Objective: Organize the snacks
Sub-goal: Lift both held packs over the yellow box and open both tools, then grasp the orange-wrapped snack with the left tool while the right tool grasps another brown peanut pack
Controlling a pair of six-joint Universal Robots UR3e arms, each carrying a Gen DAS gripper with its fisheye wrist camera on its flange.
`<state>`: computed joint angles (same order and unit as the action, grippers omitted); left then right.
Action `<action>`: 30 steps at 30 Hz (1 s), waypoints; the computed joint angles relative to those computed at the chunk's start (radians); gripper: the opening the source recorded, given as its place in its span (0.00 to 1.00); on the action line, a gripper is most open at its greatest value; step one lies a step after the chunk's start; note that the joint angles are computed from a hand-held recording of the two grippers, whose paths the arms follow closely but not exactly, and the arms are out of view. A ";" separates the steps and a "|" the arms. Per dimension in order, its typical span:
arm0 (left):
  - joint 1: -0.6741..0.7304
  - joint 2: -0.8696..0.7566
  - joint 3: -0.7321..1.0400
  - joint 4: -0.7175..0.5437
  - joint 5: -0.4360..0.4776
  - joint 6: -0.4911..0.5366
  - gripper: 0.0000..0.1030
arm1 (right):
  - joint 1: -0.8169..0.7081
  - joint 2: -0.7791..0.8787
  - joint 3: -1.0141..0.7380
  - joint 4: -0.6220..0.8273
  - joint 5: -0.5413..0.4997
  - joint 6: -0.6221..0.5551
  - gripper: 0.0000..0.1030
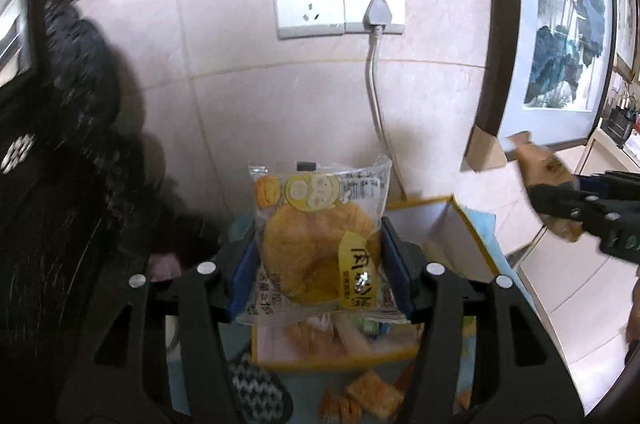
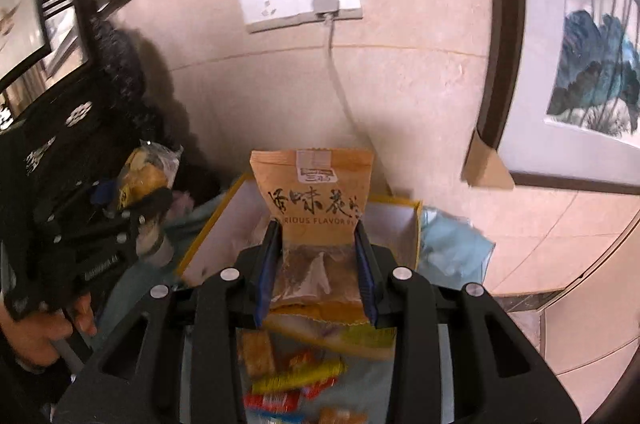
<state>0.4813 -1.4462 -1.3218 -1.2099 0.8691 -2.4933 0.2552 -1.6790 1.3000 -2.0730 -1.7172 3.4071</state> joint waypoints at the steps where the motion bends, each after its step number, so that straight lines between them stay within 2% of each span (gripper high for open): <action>1: -0.048 -0.052 0.024 0.054 0.031 -0.044 0.89 | -0.027 0.043 -0.039 0.015 0.026 -0.016 0.55; 2: -0.088 -0.094 0.038 0.092 0.070 -0.072 0.96 | -0.036 0.077 -0.067 0.028 0.019 -0.022 0.66; 4: -0.150 -0.150 0.033 0.160 0.175 -0.087 0.97 | -0.037 0.132 -0.081 0.033 -0.050 -0.021 0.68; 5: -0.159 -0.157 0.013 0.167 0.199 -0.067 0.97 | -0.053 0.131 -0.056 0.037 -0.043 -0.018 0.68; 9: -0.075 -0.052 -0.226 0.226 0.162 0.030 0.97 | -0.103 -0.015 0.211 -0.059 0.012 0.010 0.68; 12: 0.061 0.076 -0.431 0.188 0.070 0.135 0.97 | -0.110 -0.126 0.387 -0.090 0.038 0.014 0.68; 14: 0.150 0.176 -0.602 0.201 0.045 0.238 0.97 | -0.071 -0.222 0.539 -0.109 0.008 0.043 0.68; 16: 0.222 0.258 -0.736 0.198 0.038 0.351 0.97 | -0.025 -0.277 0.627 -0.075 0.000 0.088 0.68; 18: 0.305 0.345 -0.855 0.138 0.050 0.523 0.97 | 0.048 -0.319 0.719 -0.057 -0.030 0.147 0.68; 20: 0.355 0.390 -0.932 0.127 0.071 0.609 0.97 | 0.105 -0.346 0.786 -0.054 -0.050 0.196 0.68; 22: 0.384 0.408 -0.958 0.092 0.082 0.642 0.97 | 0.142 -0.380 0.860 -0.044 -0.049 0.243 0.68; 26: 0.411 0.475 -0.982 -0.010 0.046 0.712 0.97 | 0.156 -0.410 0.957 -0.074 -0.010 0.300 0.68; 30: 0.339 0.506 -1.043 0.081 0.070 0.673 0.97 | 0.203 -0.292 0.960 -0.144 -0.010 0.328 0.68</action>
